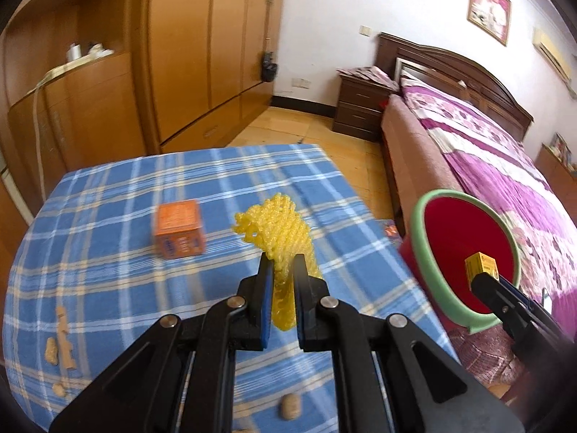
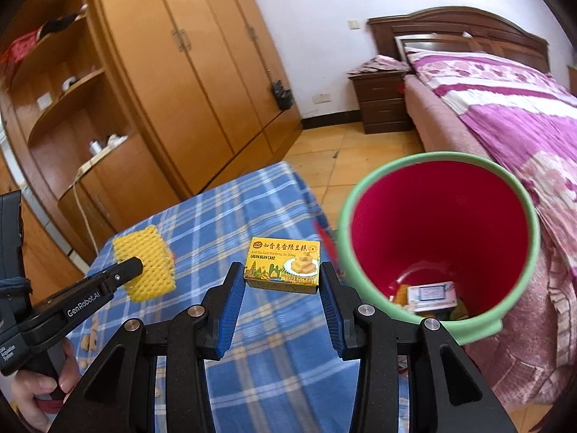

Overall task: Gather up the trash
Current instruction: 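Carry the yellow net and yellow cake box over the red bucket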

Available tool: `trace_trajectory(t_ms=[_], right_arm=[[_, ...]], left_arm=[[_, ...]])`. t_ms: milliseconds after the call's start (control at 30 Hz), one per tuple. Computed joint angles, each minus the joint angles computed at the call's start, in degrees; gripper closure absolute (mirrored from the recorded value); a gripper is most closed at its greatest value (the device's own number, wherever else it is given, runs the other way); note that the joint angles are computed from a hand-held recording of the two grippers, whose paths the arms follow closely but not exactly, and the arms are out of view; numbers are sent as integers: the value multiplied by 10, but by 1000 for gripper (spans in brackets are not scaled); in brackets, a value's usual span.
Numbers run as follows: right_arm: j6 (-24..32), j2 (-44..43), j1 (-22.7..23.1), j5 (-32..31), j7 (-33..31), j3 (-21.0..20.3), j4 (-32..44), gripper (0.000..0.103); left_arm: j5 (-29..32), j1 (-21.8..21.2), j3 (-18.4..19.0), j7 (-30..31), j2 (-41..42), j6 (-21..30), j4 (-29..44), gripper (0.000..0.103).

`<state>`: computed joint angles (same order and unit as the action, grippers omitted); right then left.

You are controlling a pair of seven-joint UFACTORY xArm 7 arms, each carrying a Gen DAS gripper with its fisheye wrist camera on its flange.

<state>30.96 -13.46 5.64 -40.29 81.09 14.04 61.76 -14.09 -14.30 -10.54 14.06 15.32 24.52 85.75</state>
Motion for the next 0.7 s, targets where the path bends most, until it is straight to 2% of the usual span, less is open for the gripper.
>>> trace_trajectory(t_ms=[333, 700], right_arm=[[-5, -76, -45, 17, 27, -1, -76, 61], [-14, -138, -104, 57, 19, 4, -142, 61]], left_arm=[[19, -43, -20, 10, 35, 24, 54, 94], [53, -94, -25, 3, 101, 64, 143, 94]])
